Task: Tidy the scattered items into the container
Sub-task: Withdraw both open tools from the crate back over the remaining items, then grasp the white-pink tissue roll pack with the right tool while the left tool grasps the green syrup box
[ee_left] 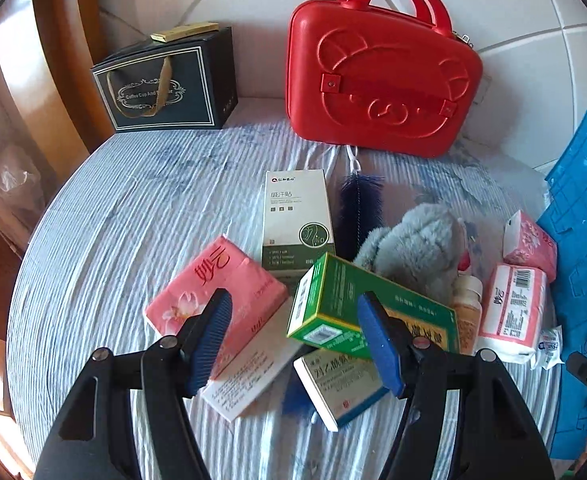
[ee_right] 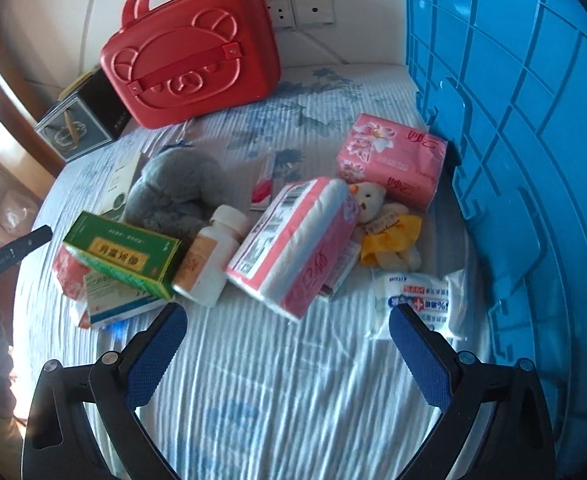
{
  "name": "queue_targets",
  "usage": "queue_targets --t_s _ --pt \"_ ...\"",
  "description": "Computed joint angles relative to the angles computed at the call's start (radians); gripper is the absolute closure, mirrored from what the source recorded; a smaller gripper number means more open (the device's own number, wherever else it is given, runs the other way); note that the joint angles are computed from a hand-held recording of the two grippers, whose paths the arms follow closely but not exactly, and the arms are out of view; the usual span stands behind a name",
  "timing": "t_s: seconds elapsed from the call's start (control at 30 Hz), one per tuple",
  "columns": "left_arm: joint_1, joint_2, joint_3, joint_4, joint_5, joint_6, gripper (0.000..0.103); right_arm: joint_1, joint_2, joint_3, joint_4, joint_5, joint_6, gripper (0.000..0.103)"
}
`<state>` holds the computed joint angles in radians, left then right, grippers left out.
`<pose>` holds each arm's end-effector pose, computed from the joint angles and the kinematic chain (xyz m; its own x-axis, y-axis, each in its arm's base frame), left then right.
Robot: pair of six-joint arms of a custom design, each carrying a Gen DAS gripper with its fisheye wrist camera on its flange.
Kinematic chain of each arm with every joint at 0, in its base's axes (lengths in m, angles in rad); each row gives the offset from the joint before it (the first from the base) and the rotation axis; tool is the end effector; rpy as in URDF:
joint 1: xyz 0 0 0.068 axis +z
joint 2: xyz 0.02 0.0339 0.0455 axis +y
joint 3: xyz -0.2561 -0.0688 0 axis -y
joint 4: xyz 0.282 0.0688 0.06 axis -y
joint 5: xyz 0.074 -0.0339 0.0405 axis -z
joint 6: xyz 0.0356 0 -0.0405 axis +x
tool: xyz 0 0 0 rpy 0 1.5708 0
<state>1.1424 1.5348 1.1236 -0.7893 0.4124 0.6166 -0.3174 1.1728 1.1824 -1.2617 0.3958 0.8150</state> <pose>0.1508 0.2959 0.2123 -0.7630 -0.3954 -0.5113 -0.4068 0.9085 -0.0956 0.2196 -0.0866 0.3108 -0.3257 0.8138 -0.4813 0.9328 0.3597 -0.0231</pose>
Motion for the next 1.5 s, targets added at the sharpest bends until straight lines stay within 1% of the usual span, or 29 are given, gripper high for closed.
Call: queue_targets --t_s 0.1,0.17,0.23,0.3,0.33,0.4,0.47,0.53,0.67,0.77,0.93,1.0,1.03,1.07,1.1,1.17,1.2,1.23,1.3,1.37,1.43,1.5 --pt "-0.082 0.103 0.032 0.049 -0.046 -0.037 0.038 -0.119 0.064 -0.007 0.081 -0.020 -0.062 0.001" --pt "-0.125 0.155 0.041 0.067 -0.064 -0.039 0.038 -0.193 0.105 -0.023 0.148 -0.064 -0.094 0.001" --pt "-0.152 0.175 0.025 0.081 -0.076 -0.026 0.038 -0.246 0.143 -0.039 0.204 -0.105 -0.111 0.001" --pt "-0.148 0.148 -0.011 0.081 -0.052 -0.002 0.038 -0.271 0.176 -0.053 0.246 -0.140 -0.131 0.001" --pt "-0.140 0.133 -0.024 0.065 -0.040 0.013 0.038 -0.272 0.196 -0.056 0.254 -0.159 -0.145 0.006" --pt "-0.117 0.096 -0.060 0.040 -0.027 0.044 0.038 -0.247 0.227 -0.068 0.260 -0.186 -0.162 0.021" --pt "-0.084 0.041 -0.112 0.047 -0.033 0.073 0.037 -0.199 0.218 -0.096 0.273 -0.180 -0.164 0.022" --pt "-0.046 0.002 -0.143 0.023 -0.040 0.107 0.036 -0.150 0.196 -0.121 0.273 -0.187 -0.147 0.023" --pt "0.052 -0.083 -0.196 -0.035 -0.046 0.197 0.034 -0.049 0.144 -0.168 0.261 -0.239 -0.113 0.025" --pt "0.114 -0.113 -0.216 -0.097 -0.048 0.281 0.034 0.000 0.092 -0.219 0.263 -0.298 -0.082 0.026" --pt "0.180 -0.198 -0.285 -0.178 -0.037 0.439 0.034 0.062 0.044 -0.238 0.218 -0.274 -0.021 0.027" --pt "0.178 -0.239 -0.303 -0.184 -0.033 0.477 0.034 0.071 0.031 -0.233 0.192 -0.262 -0.013 0.027" --pt "0.168 -0.262 -0.312 -0.172 -0.028 0.484 0.034 0.078 0.027 -0.228 0.176 -0.253 -0.012 0.027" --pt "0.151 -0.281 -0.322 -0.152 -0.022 0.484 0.032 0.084 0.023 -0.222 0.163 -0.243 -0.008 0.027" --pt "0.126 -0.292 -0.331 -0.124 -0.022 0.481 0.027 0.088 0.023 -0.215 0.153 -0.236 -0.002 0.027" --pt "0.057 -0.276 -0.344 -0.066 -0.044 0.456 0.022 0.091 0.013 -0.214 0.138 -0.226 0.007 0.027" --pt "0.028 -0.255 -0.341 -0.054 -0.052 0.444 0.019 0.093 0.011 -0.214 0.131 -0.222 0.014 0.027" --pt "0.005 -0.241 -0.339 -0.051 -0.060 0.433 0.019 0.096 0.011 -0.214 0.121 -0.217 0.026 0.027" --pt "-0.023 -0.238 -0.346 -0.068 -0.082 0.412 0.019 0.099 0.004 -0.222 0.118 -0.211 0.051 0.028" --pt "-0.028 -0.255 -0.372 -0.107 -0.105 0.413 0.021 0.105 -0.009 -0.223 0.085 -0.178 0.077 0.030" --pt "-0.009 -0.285 -0.412 -0.160 -0.121 0.464 0.024 0.097 -0.020 -0.219 0.052 -0.151 0.094 0.030" --pt "0.028 -0.317 -0.435 -0.229 -0.116 0.539 0.025 0.083 -0.044 -0.218 0.034 -0.148 0.089 0.030"
